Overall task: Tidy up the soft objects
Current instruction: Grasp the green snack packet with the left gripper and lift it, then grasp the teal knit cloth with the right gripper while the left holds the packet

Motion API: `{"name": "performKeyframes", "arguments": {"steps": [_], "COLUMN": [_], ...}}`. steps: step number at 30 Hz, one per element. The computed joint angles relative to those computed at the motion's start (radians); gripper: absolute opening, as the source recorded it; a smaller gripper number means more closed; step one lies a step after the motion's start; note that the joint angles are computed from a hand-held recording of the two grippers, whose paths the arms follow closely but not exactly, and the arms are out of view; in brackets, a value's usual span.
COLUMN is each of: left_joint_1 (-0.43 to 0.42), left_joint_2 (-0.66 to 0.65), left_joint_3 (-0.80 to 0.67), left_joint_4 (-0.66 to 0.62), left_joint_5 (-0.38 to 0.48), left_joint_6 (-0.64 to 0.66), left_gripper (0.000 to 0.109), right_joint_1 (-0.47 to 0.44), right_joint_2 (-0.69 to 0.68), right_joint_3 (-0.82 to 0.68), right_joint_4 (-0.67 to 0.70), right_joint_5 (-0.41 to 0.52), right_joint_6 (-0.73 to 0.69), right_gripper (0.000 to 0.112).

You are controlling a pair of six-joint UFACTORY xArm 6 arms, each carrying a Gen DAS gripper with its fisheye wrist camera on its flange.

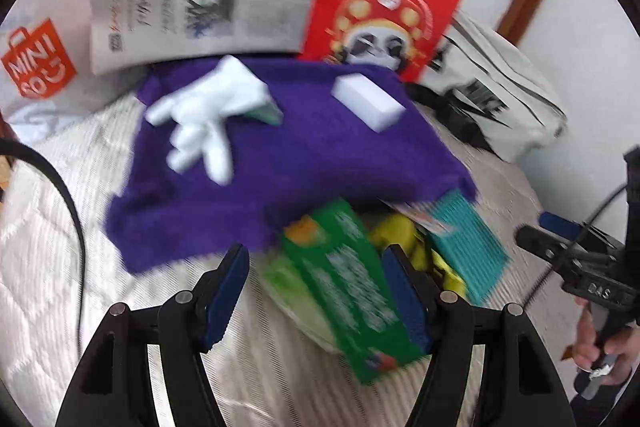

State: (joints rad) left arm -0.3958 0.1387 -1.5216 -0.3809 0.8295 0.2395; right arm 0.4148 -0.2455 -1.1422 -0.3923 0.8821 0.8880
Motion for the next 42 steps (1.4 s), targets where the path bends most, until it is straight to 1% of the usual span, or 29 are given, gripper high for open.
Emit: {"name": "performKeyframes", "arguments": {"steps": [2, 6, 7, 9, 10, 11, 14, 16, 21, 24, 27, 28, 30, 31, 33, 34, 36, 39, 42], "left_joint_1": [-0.027, -0.052, -0.054, -0.057, -0.056, -0.053, -0.036, -0.021, 0.002, 0.024, 0.043, 0.055, 0.080, 0.085, 0.084, 0.088, 0.108, 0.122, 0.136], "left_joint_2": [-0.004, 0.037, 0.043, 0.038, 0.033, 0.022, 0.011, -0.005, -0.064, -0.099, -0.128, -0.139, -0.134, -0.134, -0.150, -0.155, -0.157, -0.153, -0.140], "left_joint_3": [0.021, -0.001, -0.001, 0.023, 0.033, 0.049, 0.058, 0.070, 0.121, 0.149, 0.173, 0.181, 0.172, 0.176, 0.202, 0.211, 0.216, 0.229, 0.236], "left_joint_4": [0.020, 0.062, 0.063, 0.049, 0.047, 0.037, 0.011, -0.009, -0.005, -0.046, -0.056, -0.083, -0.173, -0.174, -0.097, -0.079, -0.073, -0.007, 0.023], "left_joint_5": [0.000, 0.046, 0.044, 0.013, -0.003, -0.015, -0.002, 0.009, -0.010, -0.011, -0.025, -0.025, 0.019, 0.020, -0.031, -0.044, -0.039, -0.058, -0.065], "left_joint_6": [-0.029, -0.080, -0.085, -0.080, -0.074, -0.053, -0.015, 0.010, 0.041, 0.070, 0.069, 0.082, 0.116, 0.108, 0.074, 0.064, 0.060, 0.023, -0.002], "left_gripper": [0.069, 0.069, 0.069, 0.069, 0.063, 0.054, 0.041, 0.037, 0.036, 0.036, 0.036, 0.035, 0.035, 0.035, 0.035, 0.035, 0.035, 0.035, 0.035], "right_joint_1": [0.003, 0.013, 0.015, 0.018, 0.019, 0.019, 0.015, 0.010, 0.014, 0.019, 0.026, 0.027, 0.030, 0.031, 0.035, 0.038, 0.042, 0.030, 0.009], "right_joint_2": [-0.020, -0.058, -0.067, -0.077, -0.083, -0.087, -0.102, -0.104, -0.104, -0.102, -0.092, -0.088, -0.077, -0.070, -0.065, -0.065, -0.065, -0.057, -0.042], "right_joint_3": [0.023, 0.066, 0.077, 0.089, 0.098, 0.105, 0.130, 0.140, 0.142, 0.138, 0.129, 0.126, 0.119, 0.115, 0.112, 0.111, 0.110, 0.112, 0.126], "right_joint_4": [0.012, 0.017, 0.016, 0.015, 0.012, 0.009, 0.018, 0.026, 0.023, 0.020, 0.014, 0.016, 0.019, 0.021, 0.020, 0.017, 0.006, 0.014, 0.045], "right_joint_5": [-0.008, -0.020, -0.018, -0.014, -0.012, -0.011, -0.022, -0.031, -0.033, -0.036, -0.032, -0.030, -0.024, -0.022, -0.021, -0.017, -0.010, -0.014, -0.064], "right_joint_6": [0.005, 0.027, 0.037, 0.042, 0.048, 0.054, 0.067, 0.073, 0.079, 0.077, 0.077, 0.072, 0.068, 0.065, 0.062, 0.060, 0.060, 0.057, 0.021], "right_gripper": [0.083, 0.083, 0.083, 0.083, 0.083, 0.083, 0.083, 0.083, 0.083, 0.083, 0.083, 0.083, 0.083, 0.083, 0.083, 0.083, 0.083, 0.083, 0.083]}}
